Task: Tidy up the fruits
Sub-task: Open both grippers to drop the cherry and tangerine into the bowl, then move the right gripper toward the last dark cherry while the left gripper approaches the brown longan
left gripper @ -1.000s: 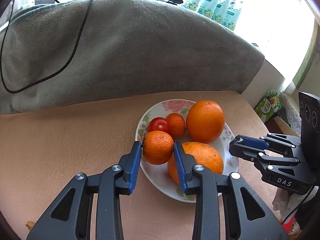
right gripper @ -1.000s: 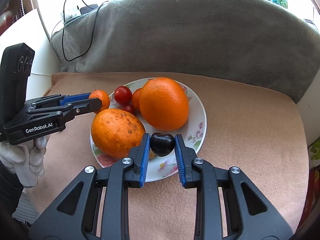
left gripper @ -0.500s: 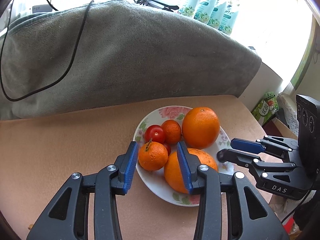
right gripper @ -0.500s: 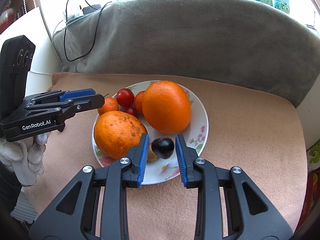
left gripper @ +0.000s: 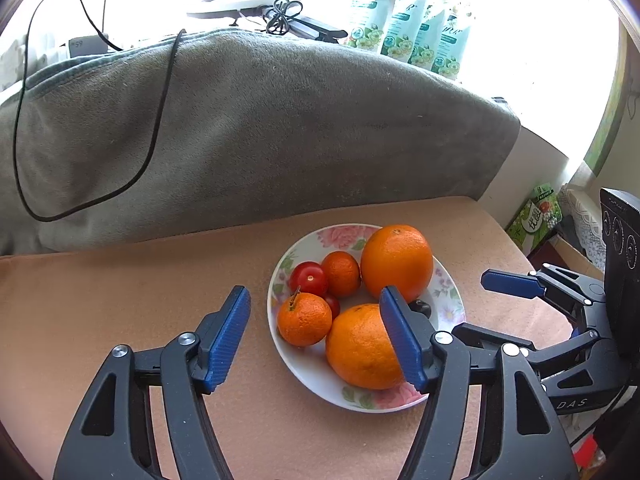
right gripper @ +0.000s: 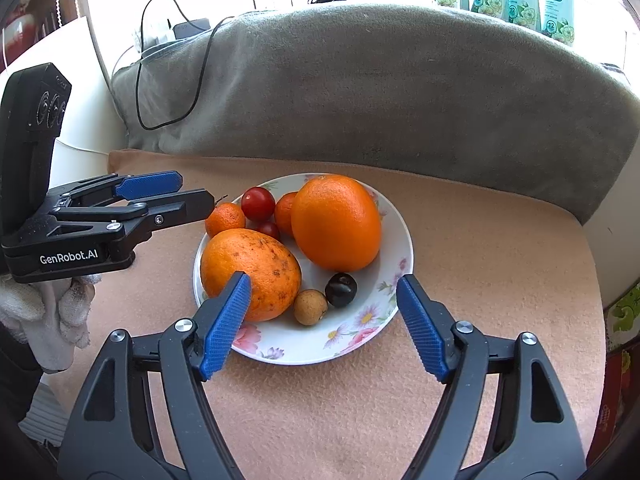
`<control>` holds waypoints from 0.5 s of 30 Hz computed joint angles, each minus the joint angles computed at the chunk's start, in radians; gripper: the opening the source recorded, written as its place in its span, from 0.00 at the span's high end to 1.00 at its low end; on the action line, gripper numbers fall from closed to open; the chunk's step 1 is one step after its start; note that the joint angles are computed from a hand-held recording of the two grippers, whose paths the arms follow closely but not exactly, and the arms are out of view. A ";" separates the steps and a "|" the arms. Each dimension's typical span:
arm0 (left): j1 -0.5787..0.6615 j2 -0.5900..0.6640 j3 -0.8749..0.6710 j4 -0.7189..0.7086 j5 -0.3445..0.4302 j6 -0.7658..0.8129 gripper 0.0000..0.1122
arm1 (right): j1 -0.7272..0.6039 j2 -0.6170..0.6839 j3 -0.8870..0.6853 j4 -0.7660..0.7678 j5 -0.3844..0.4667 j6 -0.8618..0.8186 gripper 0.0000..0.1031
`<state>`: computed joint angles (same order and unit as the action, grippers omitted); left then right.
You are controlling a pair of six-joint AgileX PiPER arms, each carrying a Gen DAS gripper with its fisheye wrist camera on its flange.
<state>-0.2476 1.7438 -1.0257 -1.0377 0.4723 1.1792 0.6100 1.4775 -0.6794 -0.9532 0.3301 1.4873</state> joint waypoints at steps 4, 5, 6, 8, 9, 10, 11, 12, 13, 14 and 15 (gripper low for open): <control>-0.003 -0.038 0.037 -0.008 -0.042 0.032 0.40 | 0.019 -0.006 0.001 -0.006 0.014 0.021 0.24; -0.001 -0.049 0.046 -0.010 -0.051 0.040 0.40 | 0.027 -0.008 0.001 -0.011 0.020 0.032 0.24; 0.002 -0.059 0.055 -0.014 -0.055 0.051 0.40 | 0.035 -0.009 0.000 -0.015 0.027 0.041 0.24; 0.007 -0.084 0.077 -0.032 -0.067 0.078 0.40 | 0.051 -0.015 -0.002 -0.019 0.042 0.054 0.24; 0.010 -0.098 0.092 -0.045 -0.079 0.096 0.40 | 0.060 -0.017 -0.004 -0.021 0.049 0.060 0.24; 0.013 -0.113 0.108 -0.069 -0.092 0.123 0.40 | 0.069 -0.020 -0.004 -0.025 0.056 0.067 0.24; 0.016 -0.129 0.124 -0.102 -0.103 0.161 0.40 | 0.079 -0.020 -0.007 -0.028 0.064 0.073 0.24; 0.021 -0.144 0.140 -0.129 -0.109 0.197 0.40 | 0.088 -0.020 -0.010 -0.031 0.074 0.075 0.24; 0.025 -0.158 0.152 -0.138 -0.114 0.211 0.40 | 0.099 -0.021 -0.013 -0.034 0.085 0.079 0.24; 0.031 -0.173 0.165 -0.156 -0.117 0.234 0.40 | 0.110 -0.019 -0.019 -0.035 0.096 0.081 0.24; 0.039 -0.184 0.176 -0.175 -0.114 0.260 0.40 | 0.121 -0.020 -0.023 -0.040 0.107 0.089 0.24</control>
